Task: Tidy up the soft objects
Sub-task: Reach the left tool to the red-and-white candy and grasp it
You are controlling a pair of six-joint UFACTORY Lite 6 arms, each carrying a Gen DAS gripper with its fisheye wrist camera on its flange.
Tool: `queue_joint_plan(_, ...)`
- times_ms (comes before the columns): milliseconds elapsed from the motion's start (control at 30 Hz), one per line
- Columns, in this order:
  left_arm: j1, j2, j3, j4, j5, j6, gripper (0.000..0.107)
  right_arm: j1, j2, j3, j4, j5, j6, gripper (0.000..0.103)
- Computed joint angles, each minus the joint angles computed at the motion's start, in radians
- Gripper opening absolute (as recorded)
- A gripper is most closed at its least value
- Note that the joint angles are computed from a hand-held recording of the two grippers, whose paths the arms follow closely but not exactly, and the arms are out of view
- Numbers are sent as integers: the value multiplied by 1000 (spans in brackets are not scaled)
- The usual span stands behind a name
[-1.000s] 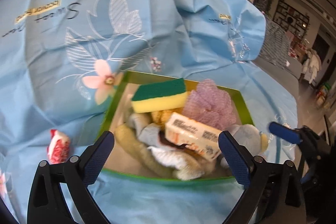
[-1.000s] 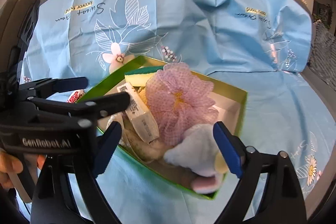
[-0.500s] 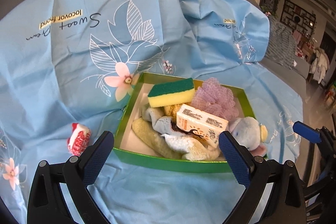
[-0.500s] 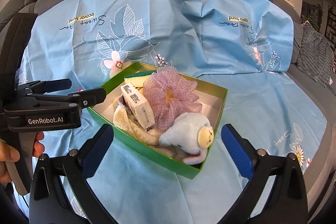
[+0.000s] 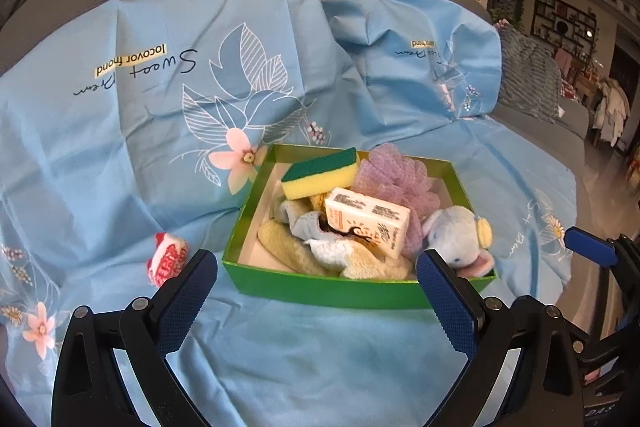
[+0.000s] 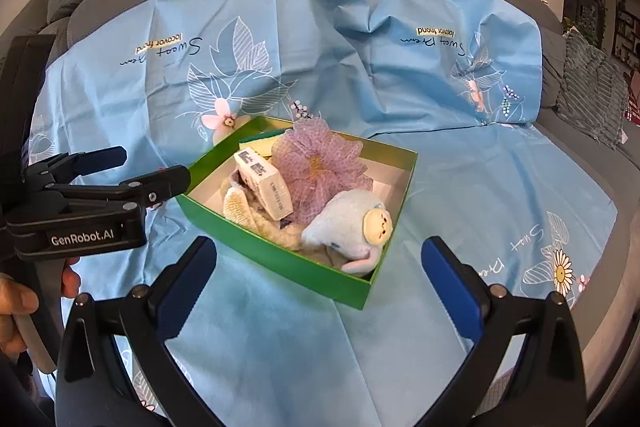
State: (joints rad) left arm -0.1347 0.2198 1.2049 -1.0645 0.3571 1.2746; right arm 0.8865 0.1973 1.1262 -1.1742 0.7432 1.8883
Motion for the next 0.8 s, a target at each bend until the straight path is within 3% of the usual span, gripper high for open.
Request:
queue_joint_plan(300, 77, -117, -166, -136, 16, 183, 100, 76, 9, 11, -11, 22, 43, 102)
queue_joint_plan(467, 206, -117, -235, -226, 72, 332, 100, 96, 54, 42, -29, -21, 58, 102)
queue_joint_plan(600, 330, -18, -204, -217, 118, 359, 100, 107, 146, 104, -26, -95, 39, 102)
queue_joint_plan(800, 452, 199, -22, -177, 134, 307, 100, 120, 328, 259, -9, -190, -8, 102)
